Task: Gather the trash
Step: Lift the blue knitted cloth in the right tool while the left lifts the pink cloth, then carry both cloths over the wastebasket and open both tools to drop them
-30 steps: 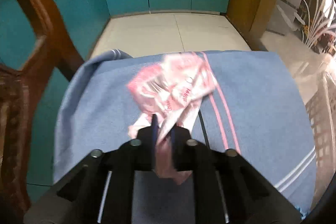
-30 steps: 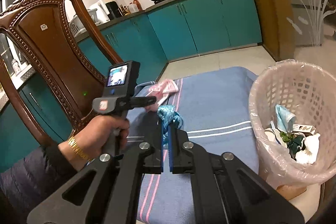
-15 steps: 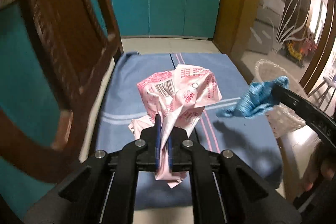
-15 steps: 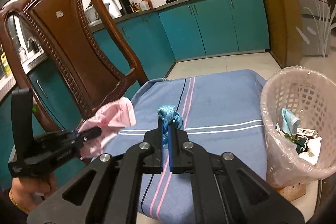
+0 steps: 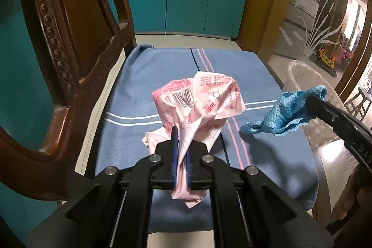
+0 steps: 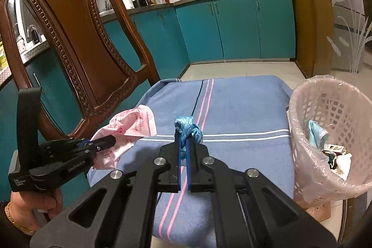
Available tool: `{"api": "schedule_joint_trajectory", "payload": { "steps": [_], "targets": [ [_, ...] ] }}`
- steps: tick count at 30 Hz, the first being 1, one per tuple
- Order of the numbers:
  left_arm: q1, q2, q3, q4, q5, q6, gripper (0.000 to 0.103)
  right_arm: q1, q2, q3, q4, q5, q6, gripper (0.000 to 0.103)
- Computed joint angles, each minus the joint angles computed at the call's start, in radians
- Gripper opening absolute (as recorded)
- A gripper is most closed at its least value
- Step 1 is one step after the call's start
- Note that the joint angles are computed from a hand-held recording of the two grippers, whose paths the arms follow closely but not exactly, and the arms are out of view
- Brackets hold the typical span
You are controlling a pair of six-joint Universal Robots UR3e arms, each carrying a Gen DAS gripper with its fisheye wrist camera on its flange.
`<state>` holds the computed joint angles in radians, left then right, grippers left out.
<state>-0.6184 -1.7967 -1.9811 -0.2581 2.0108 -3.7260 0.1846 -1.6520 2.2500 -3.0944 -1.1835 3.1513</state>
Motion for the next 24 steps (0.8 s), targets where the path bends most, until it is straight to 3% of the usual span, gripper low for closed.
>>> {"api": "schedule_joint_trajectory", "payload": {
  "steps": [4, 6, 10, 13, 15, 17, 19, 21, 23, 24],
  "targets": [
    [-0.011, 0.006, -0.009, 0.002, 0.008, -0.013, 0.007, -0.043, -0.033, 0.022, -0.010, 0.041, -0.007, 0.004],
    [-0.015, 0.003, -0.011, 0.008, 0.010, -0.014, 0.007, -0.133, -0.096, 0.064, -0.053, 0.122, 0.009, 0.004],
    [-0.018, -0.005, -0.010, 0.023, 0.005, -0.004, 0.007, -0.416, -0.258, 0.145, -0.083, 0.279, 0.075, 0.004],
    [-0.019, -0.020, -0.005, 0.040, -0.008, -0.003, 0.007, -0.655, -0.316, 0.176, -0.025, 0.391, 0.074, 0.005],
    [-0.025, -0.037, 0.010, 0.038, -0.014, -0.001, 0.007, -0.712, -0.247, 0.153, 0.039, 0.401, 0.041, 0.016],
    [-0.039, -0.061, 0.039, 0.026, -0.009, 0.001, 0.007, -0.729, -0.147, 0.099, 0.167, 0.384, 0.001, 0.060],
    [-0.049, -0.074, 0.062, 0.013, -0.011, 0.001, 0.007, -0.760, -0.105, 0.085, 0.228, 0.377, 0.021, 0.061],
    [-0.063, -0.090, 0.091, -0.002, -0.014, 0.002, 0.007, -0.865, -0.178, 0.117, 0.307, 0.474, 0.037, 0.064],
    [-0.085, -0.119, 0.151, -0.041, -0.013, 0.006, 0.007, -0.985, -0.307, 0.190, 0.313, 0.584, 0.076, 0.082],
    [-0.093, -0.135, 0.183, -0.060, -0.015, 0.008, 0.007, -1.029, -0.370, 0.221, 0.315, 0.611, 0.093, 0.086]
  ]
}}
